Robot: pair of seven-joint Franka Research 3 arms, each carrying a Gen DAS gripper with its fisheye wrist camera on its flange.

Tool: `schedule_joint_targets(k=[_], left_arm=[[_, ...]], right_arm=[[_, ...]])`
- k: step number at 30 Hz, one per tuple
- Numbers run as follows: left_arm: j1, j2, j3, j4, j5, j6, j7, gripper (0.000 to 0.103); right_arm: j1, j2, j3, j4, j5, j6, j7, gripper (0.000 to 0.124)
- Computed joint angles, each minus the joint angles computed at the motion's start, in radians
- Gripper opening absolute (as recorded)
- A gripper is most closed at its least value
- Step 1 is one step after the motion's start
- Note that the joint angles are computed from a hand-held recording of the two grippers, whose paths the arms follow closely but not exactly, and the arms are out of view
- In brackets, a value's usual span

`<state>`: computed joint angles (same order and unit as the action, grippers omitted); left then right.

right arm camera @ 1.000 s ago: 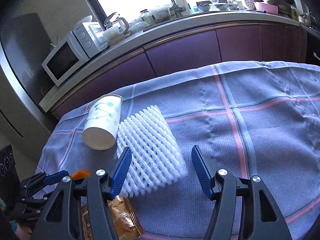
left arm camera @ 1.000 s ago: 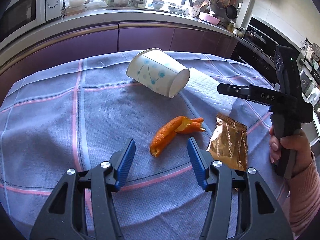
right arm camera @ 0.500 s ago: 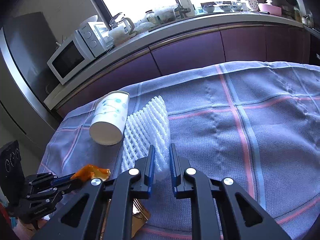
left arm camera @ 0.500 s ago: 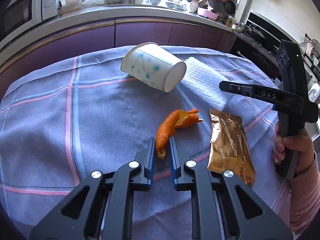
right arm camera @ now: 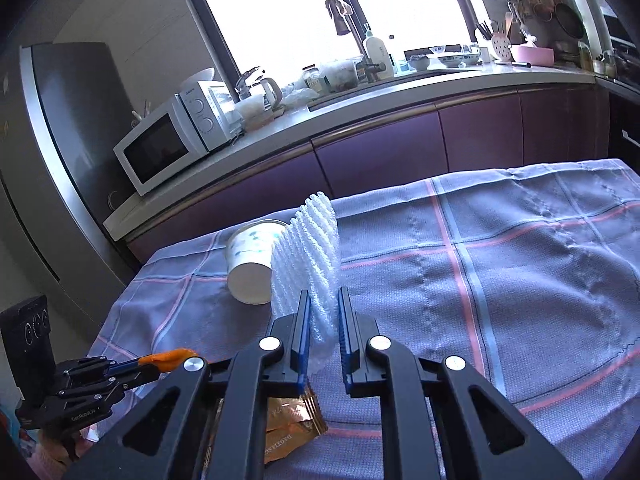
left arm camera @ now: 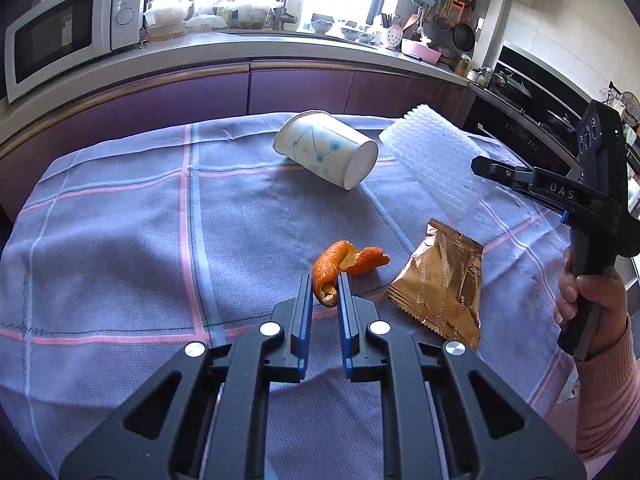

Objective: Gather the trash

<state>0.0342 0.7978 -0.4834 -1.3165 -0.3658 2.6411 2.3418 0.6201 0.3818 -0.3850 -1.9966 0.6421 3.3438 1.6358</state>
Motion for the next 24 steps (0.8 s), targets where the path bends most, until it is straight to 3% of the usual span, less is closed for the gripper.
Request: schedule_joint_targets(k=[4, 12, 17, 24], left_arm=[[0.063, -0.048, -0.041, -0.081, -0.054, 0.034, 0.046, 0.012], [0.143, -0.128, -0.071, -0.207, -0.150, 0.065, 0.127, 0.012], [0.184, -0.170, -0.078, -0.276, -0.211, 0.094, 0.177, 0.012], [0.230, -0.219, -0.070, -0.339, -0.311, 0.106, 0.220, 0.012]], right_arm=[[-0.019, -0.030, 0.046, -0.020, 0.008, 0.047, -0.030, 0.012], [-0.224, -0.068, 0.309, -0.043, -0.047, 0.105, -0.058, 0.012], [-0.358, -0.064, 0.463, -0.047, -0.159, 0.110, 0.006, 0.012], [-0.461, -0.029, 0.590, -0.018, -0.327, 0.100, 0.099, 0.012]])
